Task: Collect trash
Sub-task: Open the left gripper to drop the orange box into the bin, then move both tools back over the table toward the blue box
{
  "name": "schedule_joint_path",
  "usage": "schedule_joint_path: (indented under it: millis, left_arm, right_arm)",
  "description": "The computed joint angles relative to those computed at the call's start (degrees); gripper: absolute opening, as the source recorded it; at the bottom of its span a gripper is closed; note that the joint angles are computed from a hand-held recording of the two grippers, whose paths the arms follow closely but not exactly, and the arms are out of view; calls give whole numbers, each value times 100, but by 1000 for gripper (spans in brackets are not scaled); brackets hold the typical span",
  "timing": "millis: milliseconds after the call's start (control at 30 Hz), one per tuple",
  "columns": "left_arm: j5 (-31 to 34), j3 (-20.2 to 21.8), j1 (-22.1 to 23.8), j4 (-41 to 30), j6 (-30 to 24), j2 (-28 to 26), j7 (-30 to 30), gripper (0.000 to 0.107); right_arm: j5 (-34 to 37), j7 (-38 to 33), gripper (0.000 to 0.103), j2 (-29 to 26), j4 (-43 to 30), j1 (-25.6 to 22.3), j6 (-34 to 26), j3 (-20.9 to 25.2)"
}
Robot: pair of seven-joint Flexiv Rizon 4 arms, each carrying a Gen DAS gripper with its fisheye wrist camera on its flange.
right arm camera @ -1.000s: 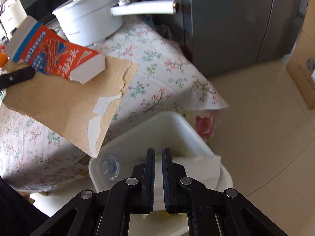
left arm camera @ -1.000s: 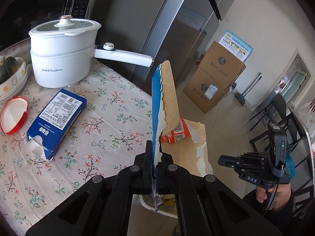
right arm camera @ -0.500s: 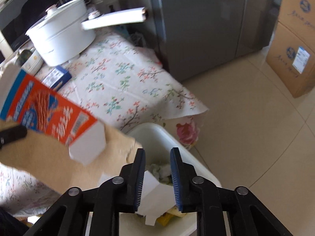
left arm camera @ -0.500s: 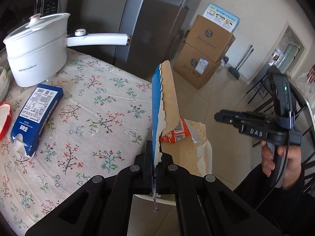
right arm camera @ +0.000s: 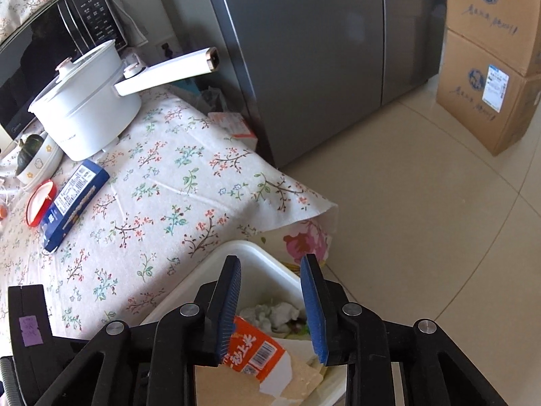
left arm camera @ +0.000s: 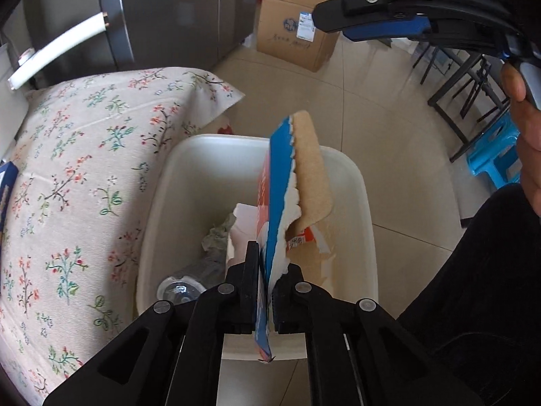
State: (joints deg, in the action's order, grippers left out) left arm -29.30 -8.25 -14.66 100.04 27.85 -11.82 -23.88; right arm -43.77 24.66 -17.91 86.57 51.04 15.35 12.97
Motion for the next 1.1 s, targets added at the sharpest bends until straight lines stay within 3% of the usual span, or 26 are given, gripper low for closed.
schedule_joint_path:
  millis: [300, 500, 733, 967, 1100]
  left_arm:
    - [-498, -24, 182, -371, -709, -216, -354, 28]
    - [-243, 3, 122, -322, -659, -185, -374, 28]
    - [-223, 33, 176, -548, -572, -306, -805, 28]
    - [-484, 81, 428, -1050, -487, -529, -1606, 31]
    - [-587, 110, 624, -1364, -437, -697, -2020, 48]
  right_arm:
    - [-29, 120, 35, 106, 221, -110, 311, 33]
    - [-11, 20, 35, 44, 158, -110, 352, 18]
    - [93, -62, 36, -15, 138, -150, 501, -1]
    - [208, -110, 49, -125, 177, -285, 1196, -63]
    - [334, -253, 56, -310, 8, -305, 1471, -128]
